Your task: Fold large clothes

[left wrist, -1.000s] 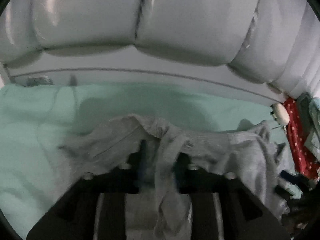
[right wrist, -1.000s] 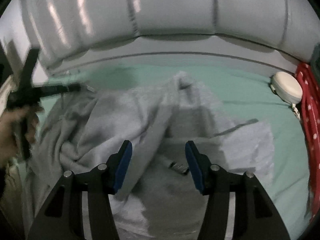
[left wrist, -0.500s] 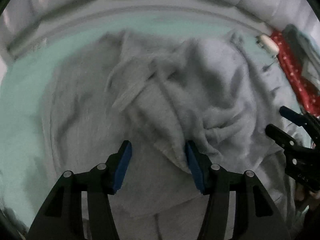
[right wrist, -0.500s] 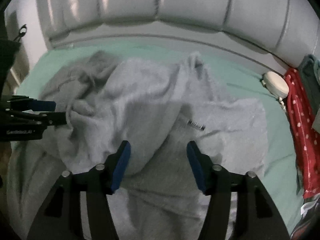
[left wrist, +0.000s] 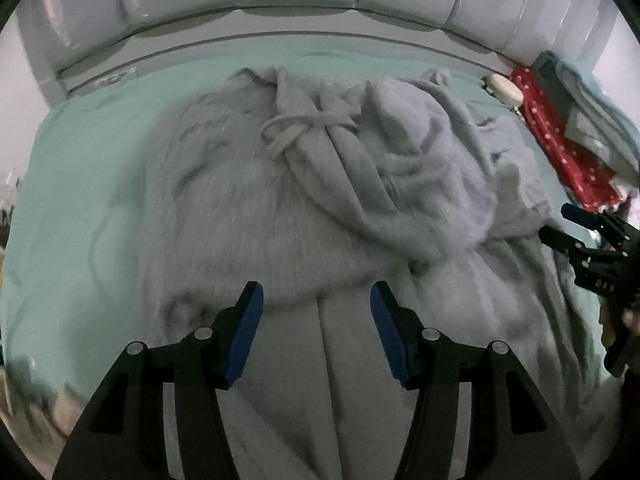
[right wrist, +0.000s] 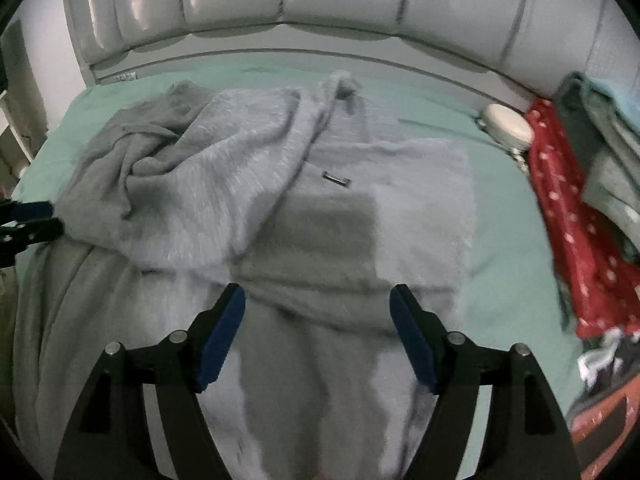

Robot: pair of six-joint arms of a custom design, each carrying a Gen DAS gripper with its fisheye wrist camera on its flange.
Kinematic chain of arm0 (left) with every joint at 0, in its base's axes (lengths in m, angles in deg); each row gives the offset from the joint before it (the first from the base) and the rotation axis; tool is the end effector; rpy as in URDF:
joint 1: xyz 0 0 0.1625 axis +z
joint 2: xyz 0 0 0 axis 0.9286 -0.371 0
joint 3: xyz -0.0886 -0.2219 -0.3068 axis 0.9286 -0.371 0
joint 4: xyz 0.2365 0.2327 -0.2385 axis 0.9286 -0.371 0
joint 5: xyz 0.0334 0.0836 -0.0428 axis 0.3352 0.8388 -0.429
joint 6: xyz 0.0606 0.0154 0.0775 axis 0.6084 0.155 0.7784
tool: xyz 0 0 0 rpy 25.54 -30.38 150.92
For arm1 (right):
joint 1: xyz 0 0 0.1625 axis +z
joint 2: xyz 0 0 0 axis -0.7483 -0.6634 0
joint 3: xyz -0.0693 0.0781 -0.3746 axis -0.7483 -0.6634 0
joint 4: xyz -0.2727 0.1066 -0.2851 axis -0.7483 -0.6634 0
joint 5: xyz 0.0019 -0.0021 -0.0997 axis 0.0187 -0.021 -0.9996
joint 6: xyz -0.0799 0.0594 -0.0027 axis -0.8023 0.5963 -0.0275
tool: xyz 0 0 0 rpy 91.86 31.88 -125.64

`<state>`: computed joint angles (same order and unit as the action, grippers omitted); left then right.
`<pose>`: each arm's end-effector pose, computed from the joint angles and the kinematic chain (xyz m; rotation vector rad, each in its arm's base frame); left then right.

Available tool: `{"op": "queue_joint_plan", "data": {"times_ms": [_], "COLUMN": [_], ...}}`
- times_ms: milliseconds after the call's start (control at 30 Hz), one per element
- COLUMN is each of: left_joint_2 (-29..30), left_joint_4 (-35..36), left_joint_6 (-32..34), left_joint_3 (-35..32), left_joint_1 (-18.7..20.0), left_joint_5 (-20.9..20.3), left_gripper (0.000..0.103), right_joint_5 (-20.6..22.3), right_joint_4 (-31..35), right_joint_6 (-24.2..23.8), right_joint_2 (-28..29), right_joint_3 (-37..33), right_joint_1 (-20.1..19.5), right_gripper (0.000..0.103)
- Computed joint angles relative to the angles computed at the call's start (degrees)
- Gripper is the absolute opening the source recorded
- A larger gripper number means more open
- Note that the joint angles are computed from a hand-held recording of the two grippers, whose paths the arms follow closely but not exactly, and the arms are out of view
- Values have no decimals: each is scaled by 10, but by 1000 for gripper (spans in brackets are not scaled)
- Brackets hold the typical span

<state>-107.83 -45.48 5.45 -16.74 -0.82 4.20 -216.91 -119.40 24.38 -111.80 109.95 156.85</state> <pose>-0.0957 -0.7244 0.3167 0.6554 2.4488 -0.4137 0.2759 -0.6437 0.1142 0.2487 -2.2559 0.6876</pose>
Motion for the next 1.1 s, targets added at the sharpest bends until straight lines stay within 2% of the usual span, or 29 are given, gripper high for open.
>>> {"op": "queue_joint_plan", "data": {"times_ms": [200,300,433,567,600,667,767,900,933,967,1000,1033,1067,1100], "left_joint_2": [-79,-107,-135,-136,-131,-125,-119,-123,-124,-124,-125,-122,-121,-120], "left_joint_4": [23,46,91,171,191,208,241,247,247,248,254,255,262,262], "left_joint_6": [-66,-108,-151,-198,-213,-236,-274,-283,-279,-275,-271,-266,-264,-261], "left_joint_3": [103,142,188,200,195,188,171,167,167,166,162,152,141,131], "left_joint_1": [-19,-25,-30,-24,-23,-20,-9,-3,-2,-2,2,7,12,18], "left_joint_5": [10,31,47,51,60,78,76,73,70,73,67,62,59,48], "left_gripper": [59,59,59,59,59,59,59,59,54,42,25,20,16,10], "right_joint_5": [-26,-28,-19,-6,-4,-3,65,94,104,113,120,131,140,152], "right_joint_4": [9,35,82,127,140,206,252,270,276,282,289,293,299,310], "right_joint_6": [65,100,116,133,146,196,231,220,214,211,208,204,202,201], "right_joint_2": [-83,-119,-156,-178,-182,-192,-216,-214,-212,-210,-208,-207,-206,-205], "right_joint_3": [109,150,194,223,228,228,236,232,230,229,227,225,224,222], "right_joint_1": [18,24,26,15,10,-2,-29,-32,-33,-35,-36,-39,-41,-46], "right_gripper": [75,75,75,75,75,75,75,75,75,75,74,73,65,48]}}
